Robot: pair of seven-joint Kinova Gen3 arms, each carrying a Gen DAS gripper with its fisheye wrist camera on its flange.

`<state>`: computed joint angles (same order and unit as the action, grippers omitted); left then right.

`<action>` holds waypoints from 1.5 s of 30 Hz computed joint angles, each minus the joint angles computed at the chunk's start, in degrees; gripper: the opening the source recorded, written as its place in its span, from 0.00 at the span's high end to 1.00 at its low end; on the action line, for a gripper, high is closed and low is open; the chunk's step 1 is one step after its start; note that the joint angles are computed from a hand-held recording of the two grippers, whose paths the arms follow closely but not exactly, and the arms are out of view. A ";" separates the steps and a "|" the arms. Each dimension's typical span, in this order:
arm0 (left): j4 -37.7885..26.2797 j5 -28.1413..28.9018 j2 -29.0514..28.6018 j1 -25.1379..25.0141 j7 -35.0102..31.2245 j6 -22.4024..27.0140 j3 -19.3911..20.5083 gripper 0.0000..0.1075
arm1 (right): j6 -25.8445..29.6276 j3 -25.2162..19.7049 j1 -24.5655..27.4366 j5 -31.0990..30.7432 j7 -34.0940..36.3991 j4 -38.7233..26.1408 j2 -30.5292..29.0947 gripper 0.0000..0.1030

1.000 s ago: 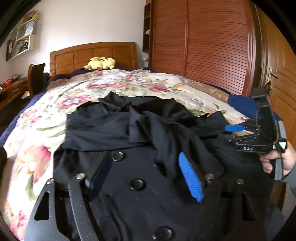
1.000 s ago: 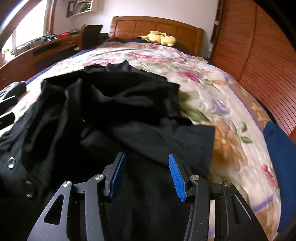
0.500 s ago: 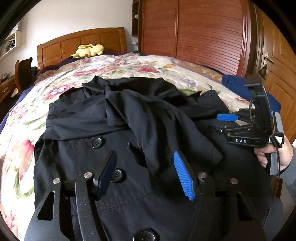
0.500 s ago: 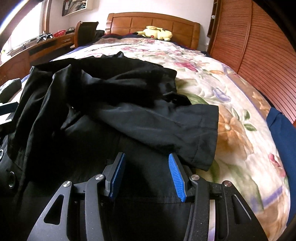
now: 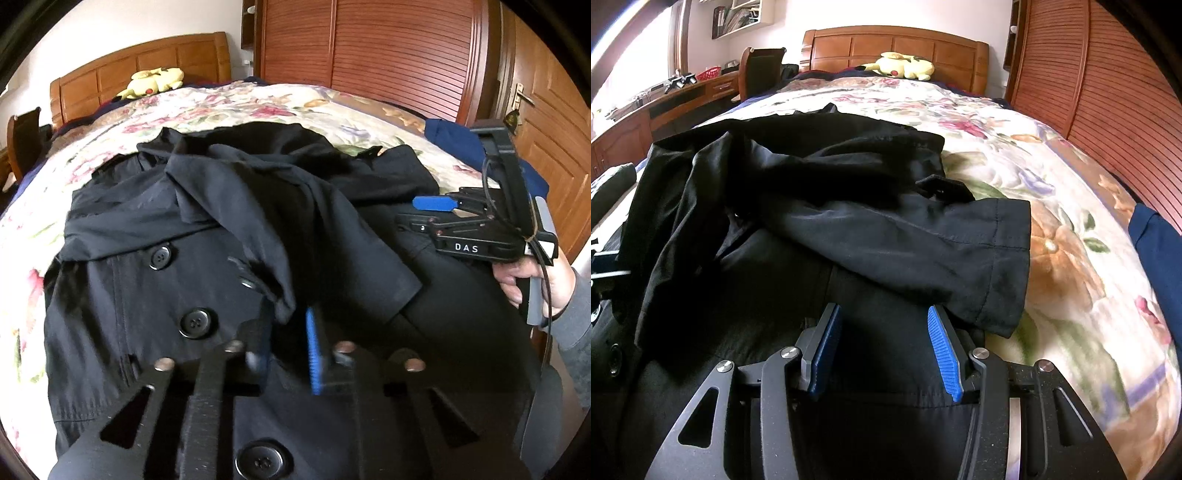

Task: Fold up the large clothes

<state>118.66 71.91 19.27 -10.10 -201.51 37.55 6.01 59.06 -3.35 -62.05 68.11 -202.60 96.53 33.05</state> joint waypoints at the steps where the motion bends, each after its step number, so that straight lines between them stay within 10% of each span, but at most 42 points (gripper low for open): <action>1: 0.30 0.90 -0.30 -0.47 -0.98 0.38 0.08 0.90 | -0.03 0.00 0.00 0.04 -0.09 -0.02 0.04 0.51; 28: -6.20 18.96 0.95 -7.80 -5.48 5.21 -8.73 0.92 | -1.47 0.17 0.61 -0.50 0.44 -0.28 0.17 0.51; 45: -1.50 21.08 -0.38 -11.37 -15.28 10.96 -11.00 0.27 | -2.01 0.45 0.68 -0.48 0.48 -0.03 0.07 0.51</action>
